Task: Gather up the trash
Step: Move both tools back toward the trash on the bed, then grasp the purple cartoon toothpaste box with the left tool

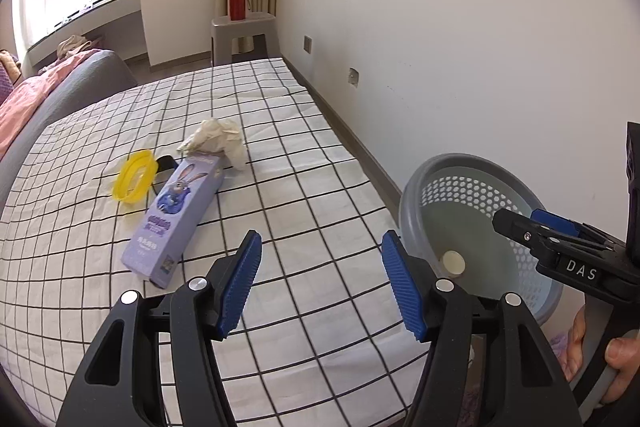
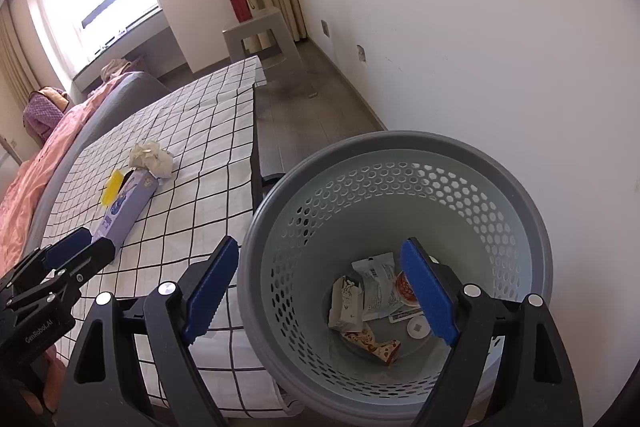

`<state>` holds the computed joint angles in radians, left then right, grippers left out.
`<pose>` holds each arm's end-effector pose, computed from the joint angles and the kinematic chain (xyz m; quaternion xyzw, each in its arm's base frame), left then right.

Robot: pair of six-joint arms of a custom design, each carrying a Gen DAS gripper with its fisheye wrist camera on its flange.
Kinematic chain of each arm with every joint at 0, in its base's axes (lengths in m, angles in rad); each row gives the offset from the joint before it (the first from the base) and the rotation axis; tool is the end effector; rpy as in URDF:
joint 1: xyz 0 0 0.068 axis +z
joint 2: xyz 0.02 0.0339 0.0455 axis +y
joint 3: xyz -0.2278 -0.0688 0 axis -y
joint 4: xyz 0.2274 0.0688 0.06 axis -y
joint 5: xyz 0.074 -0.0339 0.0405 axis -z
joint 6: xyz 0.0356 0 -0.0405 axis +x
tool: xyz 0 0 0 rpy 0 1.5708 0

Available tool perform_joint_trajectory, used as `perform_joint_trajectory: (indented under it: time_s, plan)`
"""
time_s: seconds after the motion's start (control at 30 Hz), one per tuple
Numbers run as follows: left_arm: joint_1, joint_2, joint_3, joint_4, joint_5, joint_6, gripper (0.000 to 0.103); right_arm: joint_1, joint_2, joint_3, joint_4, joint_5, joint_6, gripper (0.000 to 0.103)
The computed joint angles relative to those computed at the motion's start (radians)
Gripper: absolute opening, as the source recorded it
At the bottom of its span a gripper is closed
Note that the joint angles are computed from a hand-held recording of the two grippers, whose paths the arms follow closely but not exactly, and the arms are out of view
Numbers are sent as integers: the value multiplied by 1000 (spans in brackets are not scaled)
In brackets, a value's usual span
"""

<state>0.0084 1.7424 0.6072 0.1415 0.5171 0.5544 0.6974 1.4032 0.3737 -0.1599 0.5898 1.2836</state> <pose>0.2666 -0.0154 0.0692 0.3199 0.8729 -0.1591 0.3323 0.1577 0.1063 0.0780 0.3242 0.8835 -0.0048 0.3381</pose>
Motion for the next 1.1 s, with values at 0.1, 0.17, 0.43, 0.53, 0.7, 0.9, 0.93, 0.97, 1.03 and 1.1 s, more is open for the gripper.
perform_joint_trajectory:
  time_s: [0.1,0.17,0.43,0.53,0.7,0.9,0.93,0.97,1.03,1.1]
  plan:
    - [64,20,33,-11,16,22,60,14,47,39,16,0,-14,82]
    - [101,38,64,-25,22,32,60,25,68,57,25,1,-20,82]
    - [191,167,210,-61,5,37,61,30,129,102,73,-13,-60,82]
    - [205,234,289,-100,-19,32,61,25,134,104,91,-21,-75,82]
    - [197,328,424,-173,-60,32,61,-2,140,91,146,-51,-101,82]
    - [162,447,560,-221,-113,17,61,-29,129,67,194,-84,-124,82]
    - [155,466,579,-230,-121,17,61,-32,126,64,201,-89,-127,82]
    - [147,482,597,-234,-128,18,61,-34,122,59,208,-93,-128,82]
    - [128,506,619,-228,-148,16,61,-39,115,50,219,-101,-133,82]
    - [112,525,636,-218,-161,12,61,-45,108,43,228,-108,-138,82]
